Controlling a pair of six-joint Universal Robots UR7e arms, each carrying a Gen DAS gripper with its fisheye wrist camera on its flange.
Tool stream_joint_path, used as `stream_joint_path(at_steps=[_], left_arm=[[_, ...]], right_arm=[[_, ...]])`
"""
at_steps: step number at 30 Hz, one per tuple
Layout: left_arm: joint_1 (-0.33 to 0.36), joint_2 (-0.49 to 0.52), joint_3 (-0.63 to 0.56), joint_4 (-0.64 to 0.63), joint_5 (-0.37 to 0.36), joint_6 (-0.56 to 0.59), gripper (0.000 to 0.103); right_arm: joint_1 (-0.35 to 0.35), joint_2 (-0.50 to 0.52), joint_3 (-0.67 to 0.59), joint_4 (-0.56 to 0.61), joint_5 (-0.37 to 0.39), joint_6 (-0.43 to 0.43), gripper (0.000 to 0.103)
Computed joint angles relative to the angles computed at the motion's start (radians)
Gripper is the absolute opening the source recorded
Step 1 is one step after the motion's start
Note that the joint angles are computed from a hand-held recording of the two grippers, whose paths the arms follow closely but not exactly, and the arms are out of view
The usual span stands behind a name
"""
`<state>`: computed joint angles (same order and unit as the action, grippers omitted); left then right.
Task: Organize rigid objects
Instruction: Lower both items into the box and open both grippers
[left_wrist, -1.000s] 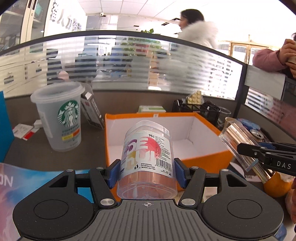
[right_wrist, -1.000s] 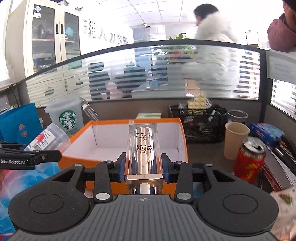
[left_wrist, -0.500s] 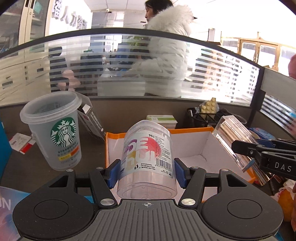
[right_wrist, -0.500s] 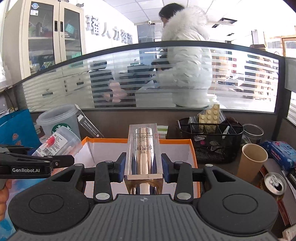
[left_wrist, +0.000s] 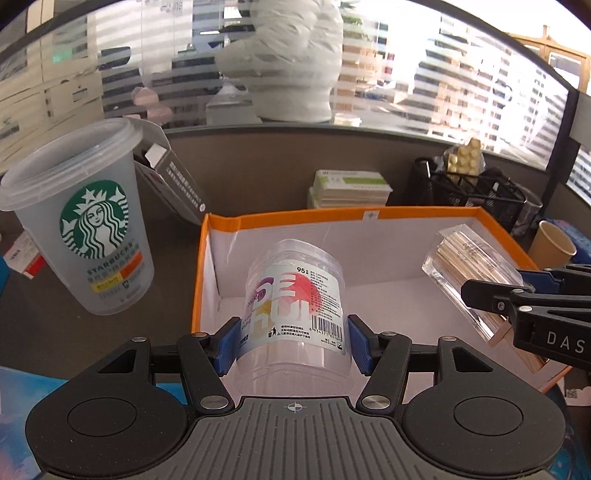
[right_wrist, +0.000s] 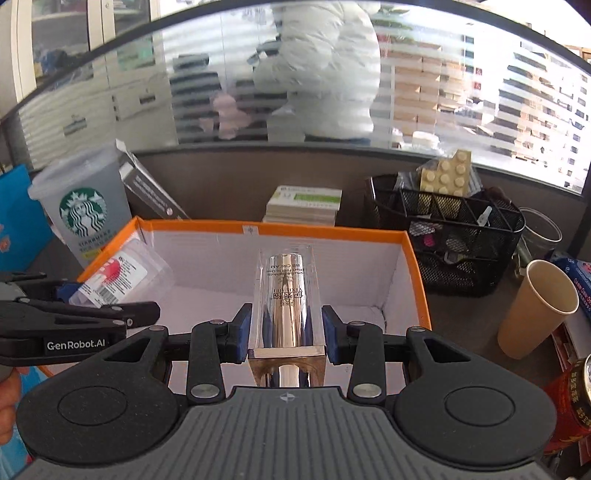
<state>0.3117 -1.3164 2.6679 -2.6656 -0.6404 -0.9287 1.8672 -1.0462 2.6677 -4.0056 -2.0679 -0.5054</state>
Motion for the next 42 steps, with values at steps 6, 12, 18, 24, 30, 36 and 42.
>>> stream_joint_path(at_steps=[6,12,18,24,30,36,42], left_arm=[[0.023,0.031,-0.050,0.084,-0.009,0.020,0.059],[0.043,0.038,-0.083,0.100,-0.042,0.043,0.059],[0.072,0.103,-0.120,0.090,-0.101,0.063,0.059],[0.103,0.130,-0.158,0.164,-0.115,0.038,0.060],[0.142,0.150,-0.197,0.241,-0.150,0.003,0.060],[0.137,0.147,-0.201,0.262,-0.145,-0.010,0.062],[0.141,0.140,-0.193,0.211,-0.164,0.020,0.074]], right_arm=[[-0.021,0.002,-0.038,0.103,-0.046,0.016,0.035],[-0.014,0.001,-0.056,0.162,-0.087,0.019,0.035],[-0.009,-0.013,-0.077,0.254,-0.127,0.040,0.035],[-0.017,-0.013,-0.095,0.331,-0.174,0.064,0.035],[-0.027,-0.026,-0.108,0.393,-0.177,0.093,0.035],[-0.037,-0.009,-0.110,0.409,-0.191,0.091,0.035],[-0.032,-0.025,-0.114,0.452,-0.199,0.094,0.044]])
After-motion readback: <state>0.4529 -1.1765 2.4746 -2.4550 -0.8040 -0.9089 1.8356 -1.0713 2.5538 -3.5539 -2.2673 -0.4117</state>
